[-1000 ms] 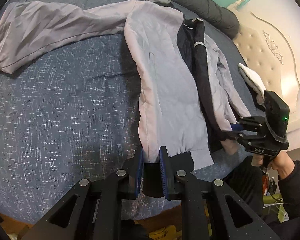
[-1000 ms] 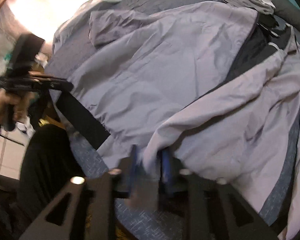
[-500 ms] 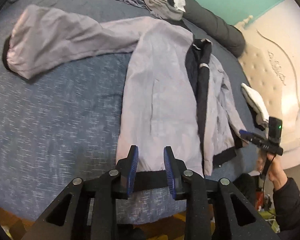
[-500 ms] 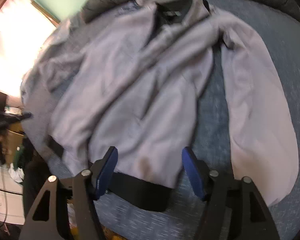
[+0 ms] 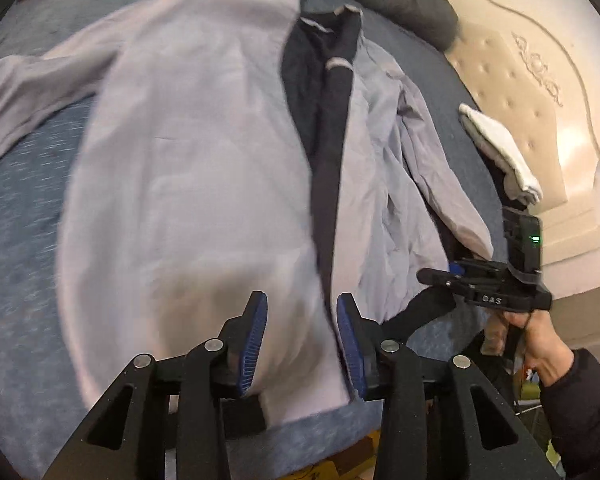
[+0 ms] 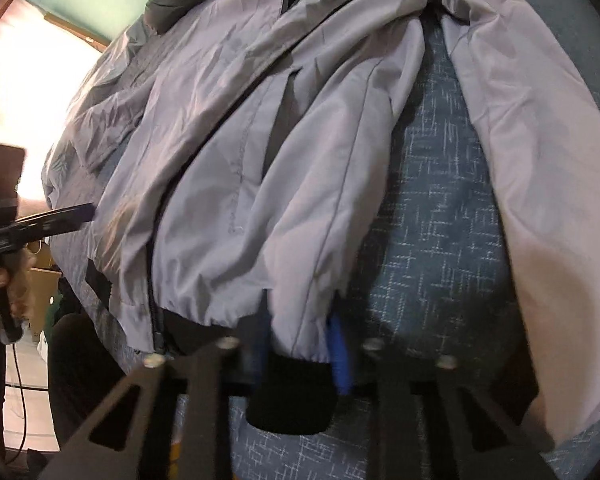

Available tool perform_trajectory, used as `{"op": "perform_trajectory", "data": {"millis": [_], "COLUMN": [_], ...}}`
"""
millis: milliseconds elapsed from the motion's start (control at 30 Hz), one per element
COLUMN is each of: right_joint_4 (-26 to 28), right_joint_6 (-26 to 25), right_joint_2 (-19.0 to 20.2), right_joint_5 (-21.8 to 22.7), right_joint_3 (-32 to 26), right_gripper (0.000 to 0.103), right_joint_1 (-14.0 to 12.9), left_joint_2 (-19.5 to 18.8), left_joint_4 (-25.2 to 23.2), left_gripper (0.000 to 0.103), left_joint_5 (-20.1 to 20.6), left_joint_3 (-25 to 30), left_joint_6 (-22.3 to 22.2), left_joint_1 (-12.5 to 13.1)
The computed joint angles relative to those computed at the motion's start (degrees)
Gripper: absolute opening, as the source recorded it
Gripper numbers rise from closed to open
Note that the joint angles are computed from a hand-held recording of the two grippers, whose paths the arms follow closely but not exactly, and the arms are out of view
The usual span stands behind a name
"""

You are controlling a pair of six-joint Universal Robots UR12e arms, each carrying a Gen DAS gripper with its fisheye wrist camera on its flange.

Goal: Fold clothes

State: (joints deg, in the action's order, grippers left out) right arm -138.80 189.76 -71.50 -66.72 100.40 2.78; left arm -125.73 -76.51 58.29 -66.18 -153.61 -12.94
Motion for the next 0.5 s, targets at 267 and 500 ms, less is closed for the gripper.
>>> {"op": "perform_trajectory", "data": {"millis": [267, 500], "right_joint_4": [-1.3, -0.2], "right_joint_6": [-1.1, -0.7], "right_joint_2": [-3.1, -5.1], "right_joint_5": [0.3, -0.3], "right_joint_3": [2.3, 4.6], "right_gripper": [0.012, 0.012], "right_joint_1": [-1.2, -2.4], "left_joint_2": [-3.1, -5.0], "left_joint_4": [-0.8, -1.6], "left_gripper": [0.040, 0.039], "left_joint_5": [-1.0, 0.7], "left_joint_3": [4.2, 7.2], "left_joint_6": [0.0, 1.9], "left_joint_1": [-3.7, -6.3]}}
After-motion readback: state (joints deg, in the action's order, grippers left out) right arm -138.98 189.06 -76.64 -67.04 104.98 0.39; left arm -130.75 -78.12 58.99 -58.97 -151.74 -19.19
